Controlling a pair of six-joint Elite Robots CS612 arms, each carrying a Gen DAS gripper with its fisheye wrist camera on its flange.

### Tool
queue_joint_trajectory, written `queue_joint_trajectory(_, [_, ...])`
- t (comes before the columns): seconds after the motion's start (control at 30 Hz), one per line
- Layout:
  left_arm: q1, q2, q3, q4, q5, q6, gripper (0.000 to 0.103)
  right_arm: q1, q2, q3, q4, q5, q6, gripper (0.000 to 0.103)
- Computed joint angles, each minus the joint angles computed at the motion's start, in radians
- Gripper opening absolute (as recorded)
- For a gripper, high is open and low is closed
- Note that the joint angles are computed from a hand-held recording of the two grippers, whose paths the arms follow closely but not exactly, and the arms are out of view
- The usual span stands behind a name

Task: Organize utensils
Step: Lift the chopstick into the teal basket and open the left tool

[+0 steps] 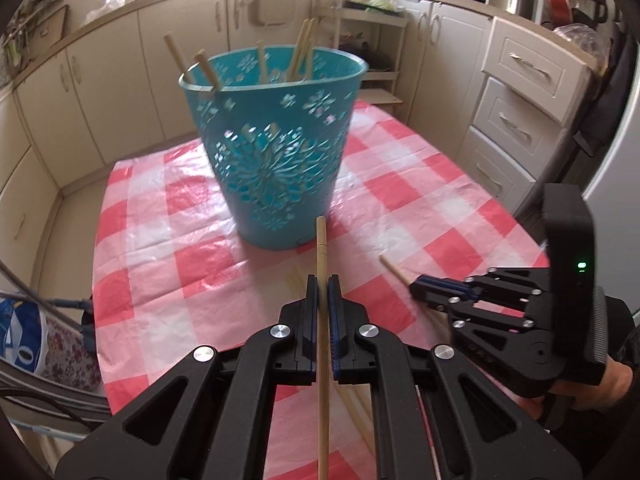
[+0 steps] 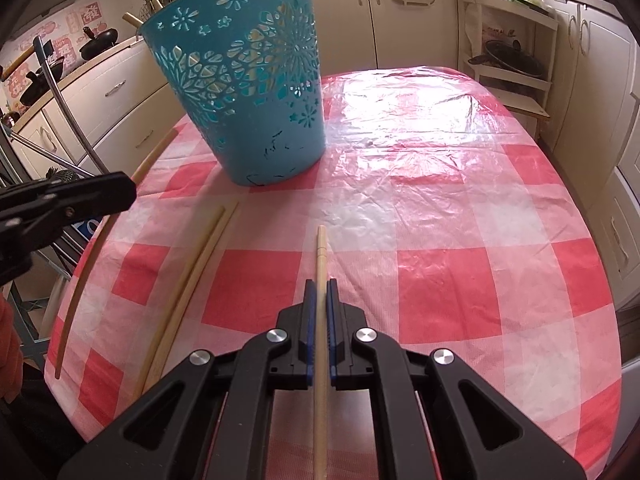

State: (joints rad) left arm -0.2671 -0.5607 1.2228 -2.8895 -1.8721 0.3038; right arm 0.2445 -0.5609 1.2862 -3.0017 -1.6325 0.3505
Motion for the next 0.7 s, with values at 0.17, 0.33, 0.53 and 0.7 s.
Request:
queue_joint_trajectory(0.17, [0.004,-0.008,0.013,-0.022,-0.081,0.02,0.005,-0.003,-0.001,0.006,-0.012,0.014,0.005,0.006])
queue_joint_trajectory(0.33, [0.028,-0.005,0.002,-0.064,-0.283,-0.036,0.005,-0.006,-0.002,0.012,-0.022,0.024,0.01,0.006])
queue_joint_trajectory(0.53, [0.051,0.015,-0.036,-0.259,-0.368,-0.23,0.005,-0.014,-0.001,0.014,-0.034,0.054,0.025,0.006])
queue_joint_trajectory(0.7, [0.043,0.046,-0.109,-0.449,-0.261,-0.421,0.005,-0.022,-0.002,0.022,-0.051,0.087,0.045,0.006])
